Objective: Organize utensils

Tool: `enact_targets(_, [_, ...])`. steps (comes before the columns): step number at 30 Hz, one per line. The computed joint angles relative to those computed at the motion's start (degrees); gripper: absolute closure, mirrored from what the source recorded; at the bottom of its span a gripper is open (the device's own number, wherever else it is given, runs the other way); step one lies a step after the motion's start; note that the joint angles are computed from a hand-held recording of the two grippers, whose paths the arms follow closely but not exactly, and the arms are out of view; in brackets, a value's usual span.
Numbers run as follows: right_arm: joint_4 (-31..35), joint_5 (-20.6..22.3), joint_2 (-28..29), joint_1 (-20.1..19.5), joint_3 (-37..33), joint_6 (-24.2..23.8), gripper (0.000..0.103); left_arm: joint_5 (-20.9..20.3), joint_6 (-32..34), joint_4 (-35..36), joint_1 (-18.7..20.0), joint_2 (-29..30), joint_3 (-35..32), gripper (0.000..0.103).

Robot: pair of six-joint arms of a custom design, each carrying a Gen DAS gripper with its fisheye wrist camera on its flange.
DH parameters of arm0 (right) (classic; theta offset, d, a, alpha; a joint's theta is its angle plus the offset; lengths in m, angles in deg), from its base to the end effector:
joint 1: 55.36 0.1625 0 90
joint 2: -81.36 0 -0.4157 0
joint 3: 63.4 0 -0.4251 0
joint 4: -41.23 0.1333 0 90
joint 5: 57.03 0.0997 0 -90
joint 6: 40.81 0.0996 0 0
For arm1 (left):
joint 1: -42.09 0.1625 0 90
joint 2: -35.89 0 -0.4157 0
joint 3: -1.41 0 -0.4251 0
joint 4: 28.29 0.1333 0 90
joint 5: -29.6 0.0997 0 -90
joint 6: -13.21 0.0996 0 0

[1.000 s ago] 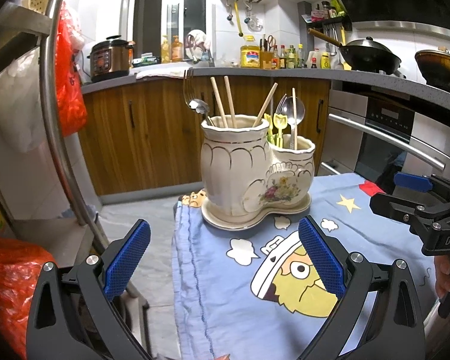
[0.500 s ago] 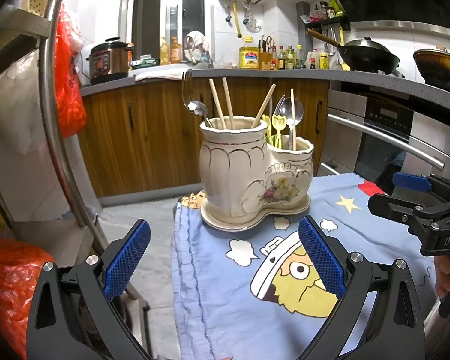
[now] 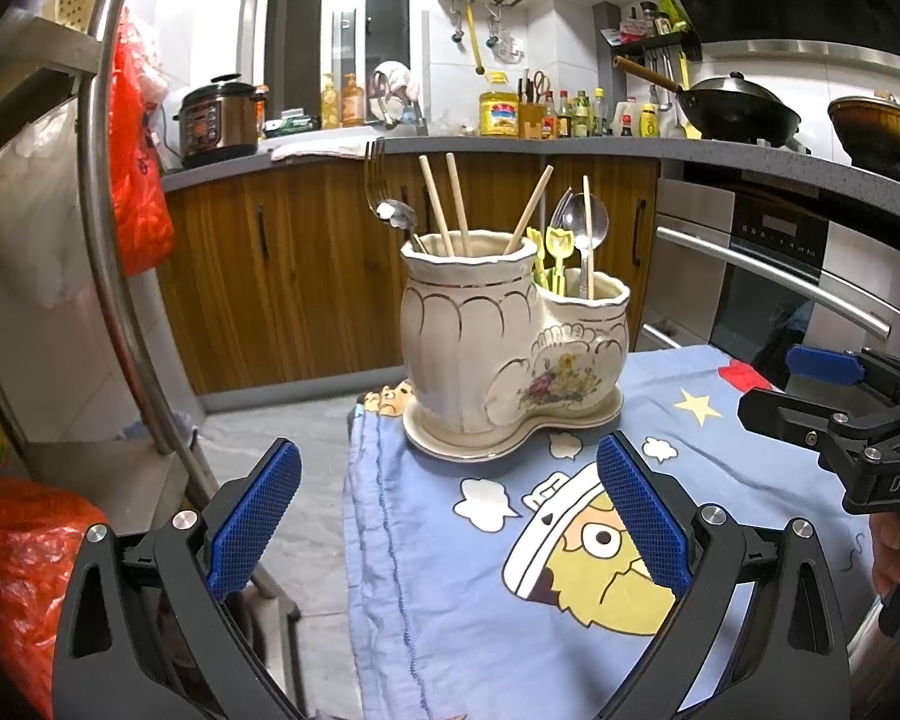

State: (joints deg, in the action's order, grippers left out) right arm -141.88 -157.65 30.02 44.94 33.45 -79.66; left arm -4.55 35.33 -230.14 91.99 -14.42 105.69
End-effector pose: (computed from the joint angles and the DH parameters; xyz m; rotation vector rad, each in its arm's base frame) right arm 0.2377 -0.6653 0.1915 0.9741 -2.3836 1.0407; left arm -0.2317 -0.6101 0.1933 0.5354 2.0299 -1.2671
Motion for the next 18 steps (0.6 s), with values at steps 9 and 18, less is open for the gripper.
enact_targets(9, [0.0,0.0,0.0,0.0,0.0,0.0,0.005,-0.2,2.4,-2.5,0.3,0.6,-0.2,0.005])
enact_targets(18, [0.0,-0.1,0.1,0.0,-0.1,0.0,0.005,0.7,0.6,0.4,0.6,0.2,-0.6,0.005])
